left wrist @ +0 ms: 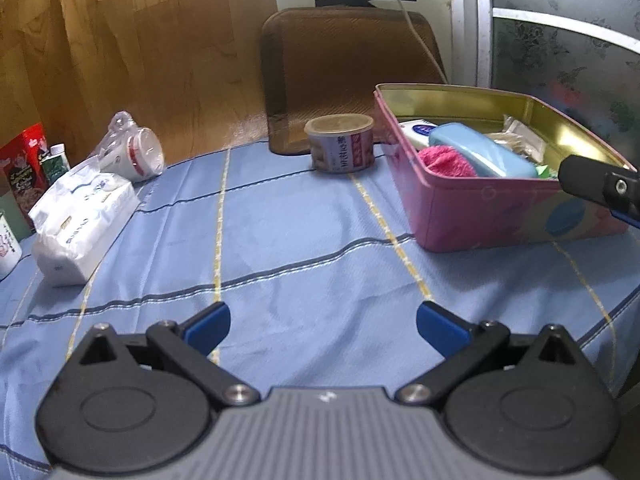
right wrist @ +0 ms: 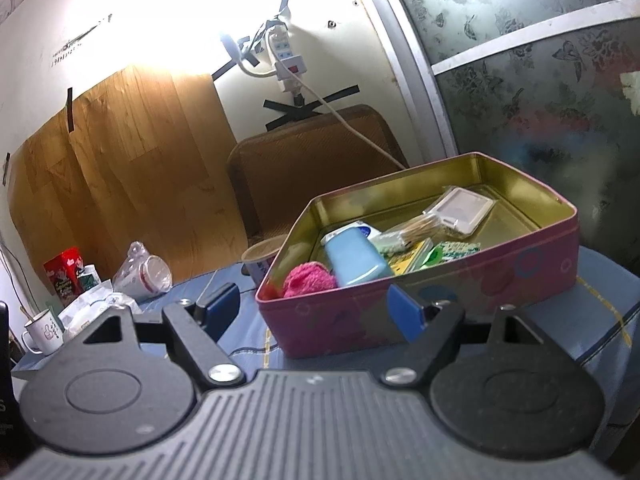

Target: Organize soft objects

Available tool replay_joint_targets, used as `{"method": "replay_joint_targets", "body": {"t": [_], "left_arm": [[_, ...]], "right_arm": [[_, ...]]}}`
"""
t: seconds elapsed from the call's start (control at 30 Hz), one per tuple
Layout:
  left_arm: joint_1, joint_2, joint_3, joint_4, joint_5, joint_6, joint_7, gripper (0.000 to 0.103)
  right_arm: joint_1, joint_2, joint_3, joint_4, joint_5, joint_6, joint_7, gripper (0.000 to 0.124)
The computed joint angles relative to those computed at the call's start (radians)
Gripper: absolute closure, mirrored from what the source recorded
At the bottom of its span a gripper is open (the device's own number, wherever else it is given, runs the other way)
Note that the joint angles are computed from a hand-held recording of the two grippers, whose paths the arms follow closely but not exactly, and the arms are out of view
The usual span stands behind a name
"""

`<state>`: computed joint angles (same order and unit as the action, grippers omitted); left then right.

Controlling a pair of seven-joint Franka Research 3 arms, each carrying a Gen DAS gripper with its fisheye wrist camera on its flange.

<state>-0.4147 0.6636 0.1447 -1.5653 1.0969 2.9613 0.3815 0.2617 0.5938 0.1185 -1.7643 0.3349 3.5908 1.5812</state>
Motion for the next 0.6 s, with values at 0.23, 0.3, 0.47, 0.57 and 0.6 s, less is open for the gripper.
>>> {"method": "replay_joint_targets", "body": {"t": [0.23,0.3,0.47,0.57,0.6], "left_arm": [[0.000,-0.001,0.006,-0.012,-0.001,0.008,0.000,0.000],[0.001,-0.001,0.006,-0.014,-0.002,0.005,0.000,0.000],[0.007,0.003,0.001,-0.017,-0.013,-0.005,0.002,0.000],[0.014,0.005,-0.004,-0.018,-0.025,-0.004,0.009,0.000],[0.014,0.005,-0.001,-0.019,-0.025,-0.001,0.008,0.000]], "right_arm": [[0.008,0.009,0.008,0.001,-0.009,-0.014,-0.001,0.041],[0.003,0.011,0.015,0.002,-0.016,-0.018,0.004,0.041],[0.005,0.017,0.015,0.007,-0.020,-0.029,0.006,0.041],[0.014,0.019,0.006,0.009,-0.006,-0.024,0.006,0.041],[0.017,0.020,0.002,0.011,-0.002,-0.021,0.005,0.041]]}}
